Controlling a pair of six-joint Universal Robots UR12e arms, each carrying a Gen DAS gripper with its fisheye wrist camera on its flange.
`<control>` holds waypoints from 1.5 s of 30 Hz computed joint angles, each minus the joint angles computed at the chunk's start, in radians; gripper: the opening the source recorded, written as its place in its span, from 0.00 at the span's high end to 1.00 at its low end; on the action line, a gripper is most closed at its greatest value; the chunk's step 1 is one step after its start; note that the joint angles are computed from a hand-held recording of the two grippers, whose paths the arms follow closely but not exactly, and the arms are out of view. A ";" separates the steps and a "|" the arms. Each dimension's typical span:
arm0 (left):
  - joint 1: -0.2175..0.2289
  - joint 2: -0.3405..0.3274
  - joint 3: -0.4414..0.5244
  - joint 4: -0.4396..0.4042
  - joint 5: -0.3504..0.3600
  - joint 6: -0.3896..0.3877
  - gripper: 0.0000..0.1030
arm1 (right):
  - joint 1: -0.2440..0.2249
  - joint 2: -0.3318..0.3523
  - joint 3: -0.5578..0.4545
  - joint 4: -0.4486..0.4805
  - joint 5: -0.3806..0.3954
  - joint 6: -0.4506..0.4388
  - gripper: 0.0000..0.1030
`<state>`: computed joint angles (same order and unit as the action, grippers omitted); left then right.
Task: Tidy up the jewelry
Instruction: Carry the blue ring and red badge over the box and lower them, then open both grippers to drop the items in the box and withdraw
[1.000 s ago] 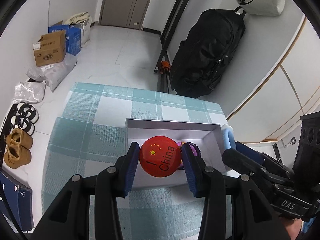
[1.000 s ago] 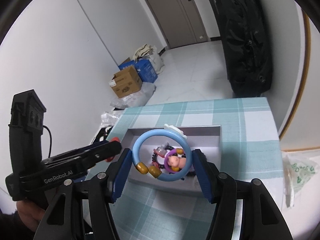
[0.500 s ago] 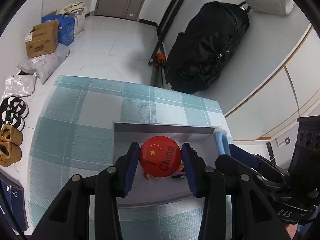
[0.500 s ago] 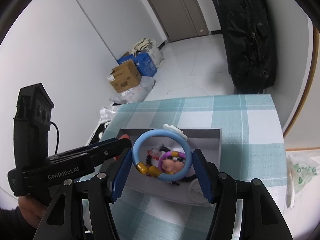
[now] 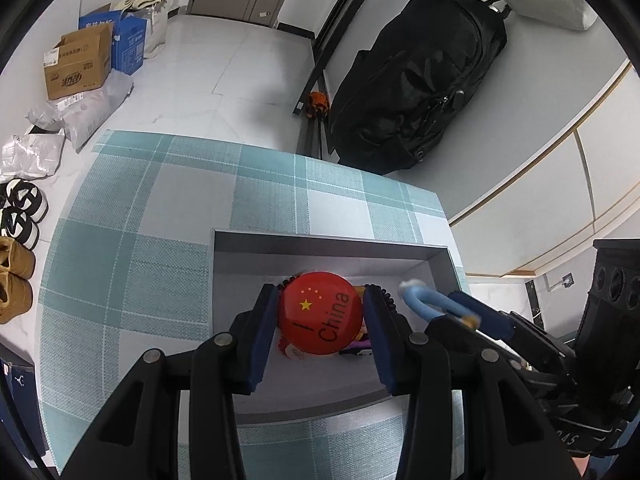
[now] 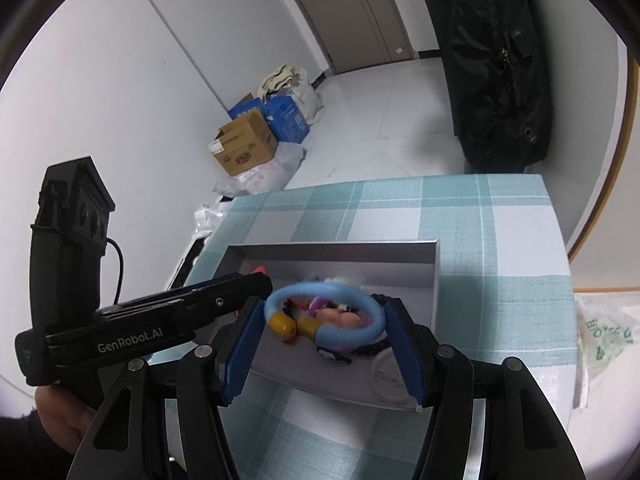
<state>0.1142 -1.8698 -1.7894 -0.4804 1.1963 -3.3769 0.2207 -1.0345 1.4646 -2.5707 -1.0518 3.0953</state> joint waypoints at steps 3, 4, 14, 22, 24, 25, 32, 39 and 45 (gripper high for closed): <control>0.004 -0.002 -0.001 0.002 -0.029 0.007 0.64 | 0.000 0.001 0.000 -0.002 -0.003 0.007 0.41; 0.007 -0.003 -0.003 0.007 -0.047 0.005 0.63 | 0.000 0.002 -0.001 0.000 -0.002 0.007 0.41; 0.016 0.001 -0.012 0.036 -0.076 -0.045 0.44 | 0.001 -0.006 0.013 -0.052 -0.009 0.017 0.36; 0.005 0.018 -0.025 0.066 -0.014 -0.034 0.44 | -0.005 -0.025 0.043 -0.114 -0.041 0.037 0.28; -0.002 0.026 -0.030 0.074 0.020 -0.025 0.44 | -0.005 -0.029 0.049 -0.122 -0.053 0.037 0.27; -0.003 0.031 -0.035 0.081 0.032 -0.022 0.43 | -0.005 -0.031 0.054 -0.130 -0.055 0.038 0.26; -0.014 0.056 -0.063 0.124 0.103 -0.004 0.42 | 0.000 -0.053 0.089 -0.194 -0.063 0.011 0.21; -0.023 0.081 -0.094 0.165 0.149 0.008 0.34 | 0.005 -0.080 0.137 -0.271 -0.076 -0.018 0.17; -0.034 0.103 -0.125 0.205 0.186 0.030 0.34 | 0.004 -0.105 0.185 -0.324 -0.088 -0.039 0.12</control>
<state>0.0806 -1.7669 -1.9144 -0.2758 1.3827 -3.3464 0.2247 -1.1392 1.6493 -2.8949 -1.1402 3.0564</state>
